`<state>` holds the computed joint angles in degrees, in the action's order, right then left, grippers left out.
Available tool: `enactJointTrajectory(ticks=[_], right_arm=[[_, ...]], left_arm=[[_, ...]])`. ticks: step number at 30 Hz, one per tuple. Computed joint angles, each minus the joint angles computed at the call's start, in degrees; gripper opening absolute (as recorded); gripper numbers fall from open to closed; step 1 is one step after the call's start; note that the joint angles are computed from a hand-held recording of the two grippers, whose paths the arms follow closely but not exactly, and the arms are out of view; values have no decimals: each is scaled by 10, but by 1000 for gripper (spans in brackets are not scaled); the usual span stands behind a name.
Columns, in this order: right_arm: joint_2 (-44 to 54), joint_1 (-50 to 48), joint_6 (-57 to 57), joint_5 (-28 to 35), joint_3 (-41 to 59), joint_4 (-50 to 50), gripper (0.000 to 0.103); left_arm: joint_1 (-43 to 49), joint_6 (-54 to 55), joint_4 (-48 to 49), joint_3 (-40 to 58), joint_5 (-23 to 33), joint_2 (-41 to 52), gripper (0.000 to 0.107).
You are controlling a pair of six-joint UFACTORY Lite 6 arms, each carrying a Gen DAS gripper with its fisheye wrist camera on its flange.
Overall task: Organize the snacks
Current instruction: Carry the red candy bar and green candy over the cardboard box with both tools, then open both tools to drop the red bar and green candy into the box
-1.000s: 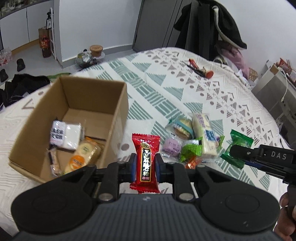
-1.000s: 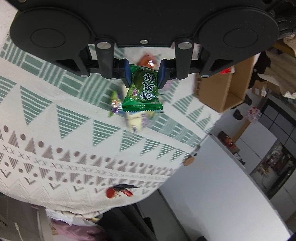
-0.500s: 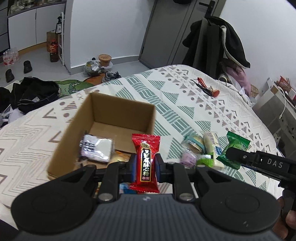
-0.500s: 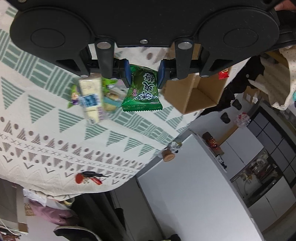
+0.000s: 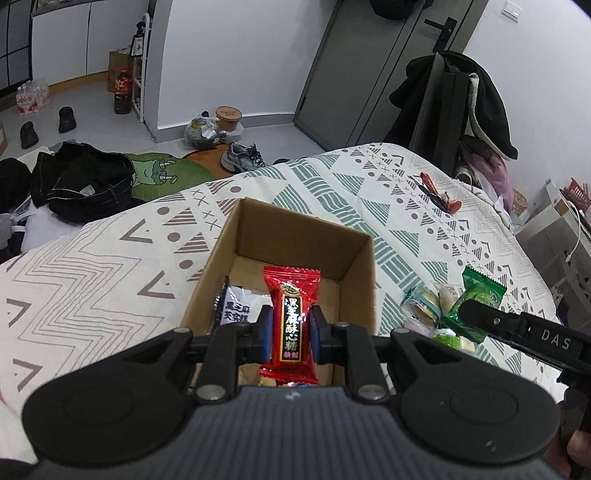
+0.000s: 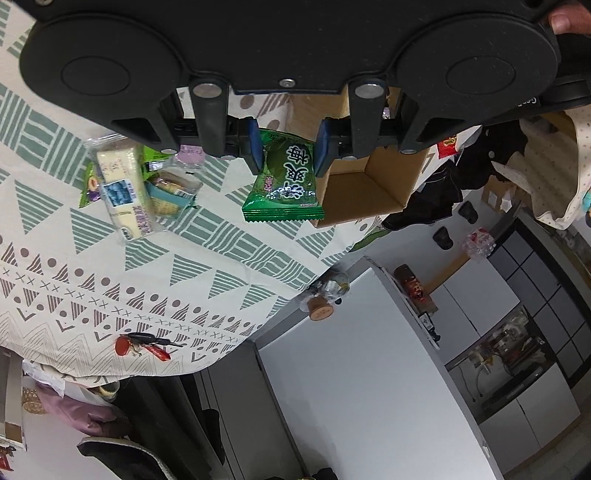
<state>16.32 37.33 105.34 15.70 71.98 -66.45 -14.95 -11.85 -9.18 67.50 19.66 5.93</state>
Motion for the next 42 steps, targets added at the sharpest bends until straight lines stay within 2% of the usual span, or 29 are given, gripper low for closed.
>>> enactJointTrajectory(ticks=[8, 19, 22, 27, 30, 33, 34, 37, 41, 42], right_arm=[[66, 16, -10, 5, 70, 16, 28], [135, 8, -98, -21, 152, 87, 28], [149, 10, -116, -26, 173, 102, 28], [165, 13, -137, -28, 200, 118, 28], [167, 13, -136, -36, 204, 114, 29], [170, 12, -168, -60, 204, 132, 35], [170, 14, -169, -59, 205, 132, 42], [160, 22, -136, -41, 191, 102, 47], [131, 32, -46, -38, 149, 26, 50], [127, 34, -45, -33, 146, 24, 54]], left_arm=[[47, 166, -141, 54, 4, 78, 19], [68, 277, -261, 156, 15, 181, 19], [76, 308, -309, 161, 10, 189, 23], [80, 258, -254, 181, 31, 196, 25], [79, 238, -226, 172, 34, 185, 32], [76, 216, -204, 156, 33, 168, 42], [74, 197, -185, 149, 32, 160, 50], [68, 136, -124, 136, 35, 143, 66], [58, 76, -56, 119, 40, 118, 72], [55, 62, -39, 116, 42, 113, 73]])
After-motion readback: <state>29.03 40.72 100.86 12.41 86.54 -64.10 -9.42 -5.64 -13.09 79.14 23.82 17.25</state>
